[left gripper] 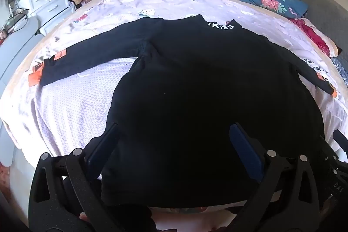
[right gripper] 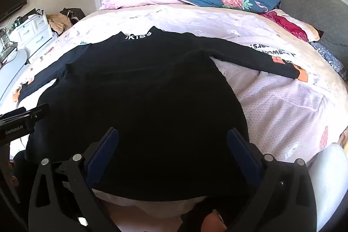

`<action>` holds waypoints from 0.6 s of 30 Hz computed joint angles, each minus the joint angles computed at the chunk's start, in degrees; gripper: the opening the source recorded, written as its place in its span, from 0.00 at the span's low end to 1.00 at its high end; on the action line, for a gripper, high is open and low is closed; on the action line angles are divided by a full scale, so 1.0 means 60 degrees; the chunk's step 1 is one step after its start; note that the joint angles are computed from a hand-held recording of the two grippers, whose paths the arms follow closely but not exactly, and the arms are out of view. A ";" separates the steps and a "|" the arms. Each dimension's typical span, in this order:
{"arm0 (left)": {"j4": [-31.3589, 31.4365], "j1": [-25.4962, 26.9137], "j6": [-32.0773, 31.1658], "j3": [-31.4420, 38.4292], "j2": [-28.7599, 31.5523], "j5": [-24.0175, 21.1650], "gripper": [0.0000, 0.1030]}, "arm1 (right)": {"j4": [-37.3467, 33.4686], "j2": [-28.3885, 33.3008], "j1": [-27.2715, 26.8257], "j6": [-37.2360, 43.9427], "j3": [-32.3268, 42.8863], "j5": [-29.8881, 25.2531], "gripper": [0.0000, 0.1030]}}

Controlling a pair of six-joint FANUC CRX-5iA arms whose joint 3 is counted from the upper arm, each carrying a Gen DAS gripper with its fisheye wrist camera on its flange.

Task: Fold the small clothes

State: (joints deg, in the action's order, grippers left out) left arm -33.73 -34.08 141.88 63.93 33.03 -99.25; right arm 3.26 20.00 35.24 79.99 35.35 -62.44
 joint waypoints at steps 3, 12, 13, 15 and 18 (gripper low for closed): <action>0.0060 0.0022 0.0025 0.0080 0.0048 0.0000 0.92 | -0.0051 -0.0028 0.0015 0.0137 -0.0027 -0.0038 0.96; 0.0084 -0.0017 -0.0031 0.0119 0.0094 0.0128 0.92 | 0.0276 -0.0079 0.0140 -0.0041 -0.0141 -0.0021 0.96; 0.0071 0.0003 -0.0034 -0.0218 -0.0117 0.0319 0.92 | 0.0259 -0.0076 0.0132 -0.0028 -0.0137 -0.0029 0.96; 0.0092 -0.0002 -0.0025 -0.0259 -0.0142 0.0367 0.92 | 0.0242 -0.0096 0.0130 -0.0028 -0.0154 -0.0017 0.96; 0.0046 -0.0036 -0.0035 -0.0278 -0.0157 0.0390 0.92 | 0.0304 -0.0140 0.0140 -0.0086 -0.0228 0.0059 0.96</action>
State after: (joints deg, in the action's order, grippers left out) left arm -33.46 -34.29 141.67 62.26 32.08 -96.91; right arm 5.09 19.16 36.08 79.48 33.98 -62.09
